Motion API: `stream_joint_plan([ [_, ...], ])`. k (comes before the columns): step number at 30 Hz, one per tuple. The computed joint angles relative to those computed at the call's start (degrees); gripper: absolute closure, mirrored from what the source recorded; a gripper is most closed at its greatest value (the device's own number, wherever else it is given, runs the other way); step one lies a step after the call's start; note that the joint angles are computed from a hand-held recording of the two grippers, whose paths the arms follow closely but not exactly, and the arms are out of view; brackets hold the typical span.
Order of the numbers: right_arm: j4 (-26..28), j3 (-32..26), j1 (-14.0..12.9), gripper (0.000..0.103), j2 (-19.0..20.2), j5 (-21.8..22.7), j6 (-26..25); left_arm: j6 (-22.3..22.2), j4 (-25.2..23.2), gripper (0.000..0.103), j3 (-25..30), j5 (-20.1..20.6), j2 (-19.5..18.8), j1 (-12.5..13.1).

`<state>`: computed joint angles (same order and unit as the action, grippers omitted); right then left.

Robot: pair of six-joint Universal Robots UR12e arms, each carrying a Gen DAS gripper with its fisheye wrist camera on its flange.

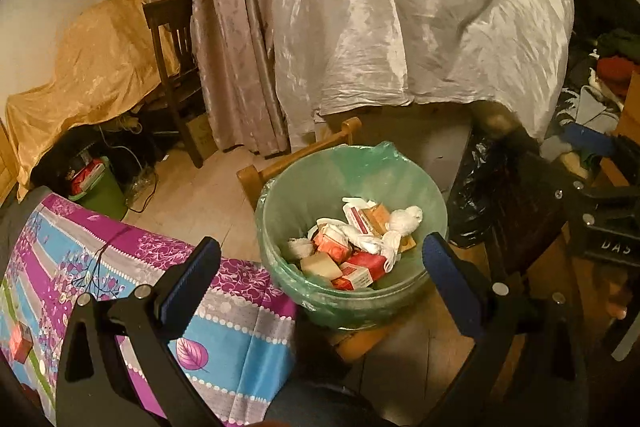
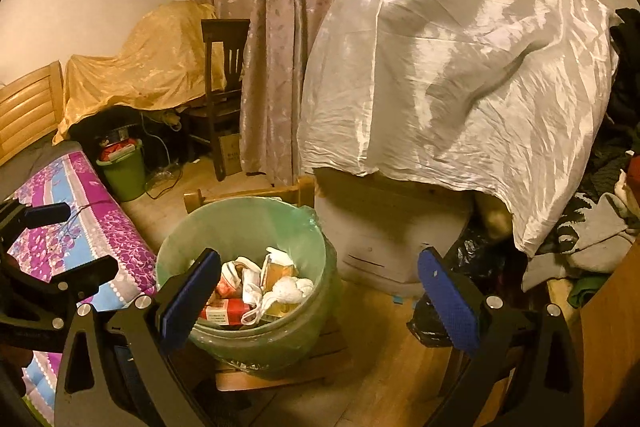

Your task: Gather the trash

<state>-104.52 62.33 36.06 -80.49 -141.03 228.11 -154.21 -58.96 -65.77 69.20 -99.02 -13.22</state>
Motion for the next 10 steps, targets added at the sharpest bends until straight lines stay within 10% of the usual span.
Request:
stream_joint_plan([
  [10, 2.66, 0.30, -0.56, 0.005, -0.42, 0.30, 3.67, -3.03, -2.46, 0.006, 1.90, 1.40, -0.85, -0.65],
])
